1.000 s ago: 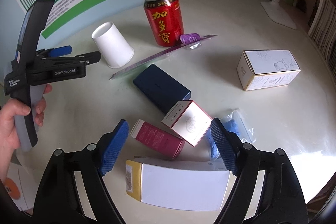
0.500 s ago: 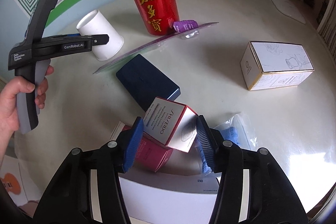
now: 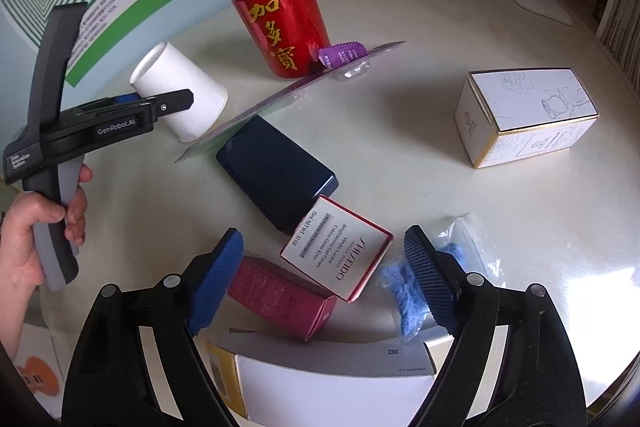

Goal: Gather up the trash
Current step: 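Grasp the white paper cup with the left tool while the right tool grasps the white cosmetic box, then carry the cup and box over the wastebasket and open both tools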

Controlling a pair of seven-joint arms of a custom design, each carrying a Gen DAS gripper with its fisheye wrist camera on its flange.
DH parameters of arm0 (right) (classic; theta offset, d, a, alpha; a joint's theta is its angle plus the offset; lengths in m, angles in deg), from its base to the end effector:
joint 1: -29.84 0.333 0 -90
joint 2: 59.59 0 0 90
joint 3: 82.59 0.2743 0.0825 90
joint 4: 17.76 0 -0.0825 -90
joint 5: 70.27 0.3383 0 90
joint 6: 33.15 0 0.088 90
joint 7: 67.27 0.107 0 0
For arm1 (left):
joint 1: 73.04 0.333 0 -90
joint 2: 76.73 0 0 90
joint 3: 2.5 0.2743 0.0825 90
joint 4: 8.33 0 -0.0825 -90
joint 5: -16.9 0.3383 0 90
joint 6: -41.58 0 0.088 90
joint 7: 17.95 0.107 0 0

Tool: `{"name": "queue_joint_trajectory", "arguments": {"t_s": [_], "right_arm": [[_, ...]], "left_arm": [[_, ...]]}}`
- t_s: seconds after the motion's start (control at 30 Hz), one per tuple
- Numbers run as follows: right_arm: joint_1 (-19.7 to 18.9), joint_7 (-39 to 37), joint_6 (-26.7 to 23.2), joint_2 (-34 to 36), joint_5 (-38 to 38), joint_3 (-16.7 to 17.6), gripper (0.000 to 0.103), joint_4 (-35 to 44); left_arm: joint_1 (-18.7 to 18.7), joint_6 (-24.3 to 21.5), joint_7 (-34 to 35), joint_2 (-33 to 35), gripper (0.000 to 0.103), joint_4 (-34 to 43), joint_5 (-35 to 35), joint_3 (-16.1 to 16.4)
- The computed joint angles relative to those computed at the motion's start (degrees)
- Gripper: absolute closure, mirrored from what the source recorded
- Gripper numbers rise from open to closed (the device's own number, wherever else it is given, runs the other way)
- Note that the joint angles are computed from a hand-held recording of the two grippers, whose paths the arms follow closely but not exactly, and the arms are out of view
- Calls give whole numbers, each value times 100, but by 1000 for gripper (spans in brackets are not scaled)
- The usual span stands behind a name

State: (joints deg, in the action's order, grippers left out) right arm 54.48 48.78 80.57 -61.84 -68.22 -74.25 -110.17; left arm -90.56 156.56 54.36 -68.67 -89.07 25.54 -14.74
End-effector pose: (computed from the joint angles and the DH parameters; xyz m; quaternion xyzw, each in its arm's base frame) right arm 0.4456 0.2938 0.6288 -0.7306 0.6514 -0.0403 0.2005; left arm 0.5145 -0.2724 0.6275 -0.6026 0.7626 -0.1904 0.1380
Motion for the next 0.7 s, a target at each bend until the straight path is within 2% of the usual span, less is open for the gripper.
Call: {"name": "queue_joint_trajectory", "arguments": {"t_s": [0.03, 0.07, 0.33, 0.53, 0.63, 0.7], "right_arm": [[11, 59, -126, 88, -72, 18, 26, 104], [18, 81, -238, 151, -67, 22, 43, 178], [38, 282, -99, -52, -344, 28, 43, 168], [-98, 648, 501, -1056, -183, -68, 43, -669], [-185, 941, 491, -1665, -263, -78, 43, -1161], [-271, 1201, 418, -2168, -360, -71, 43, -1559]], "left_arm": [[3, 20, 27, -46, 49, -61, 7, 1], [6, 45, 47, -85, 50, -116, 21, -1], [187, 272, 190, -622, 51, -670, -267, -21], [205, 171, 564, -946, 51, -557, -423, -150], [104, 34, 826, -1032, 51, -387, -463, -279], [-84, -43, 802, -687, 51, 128, -328, -457]]}}
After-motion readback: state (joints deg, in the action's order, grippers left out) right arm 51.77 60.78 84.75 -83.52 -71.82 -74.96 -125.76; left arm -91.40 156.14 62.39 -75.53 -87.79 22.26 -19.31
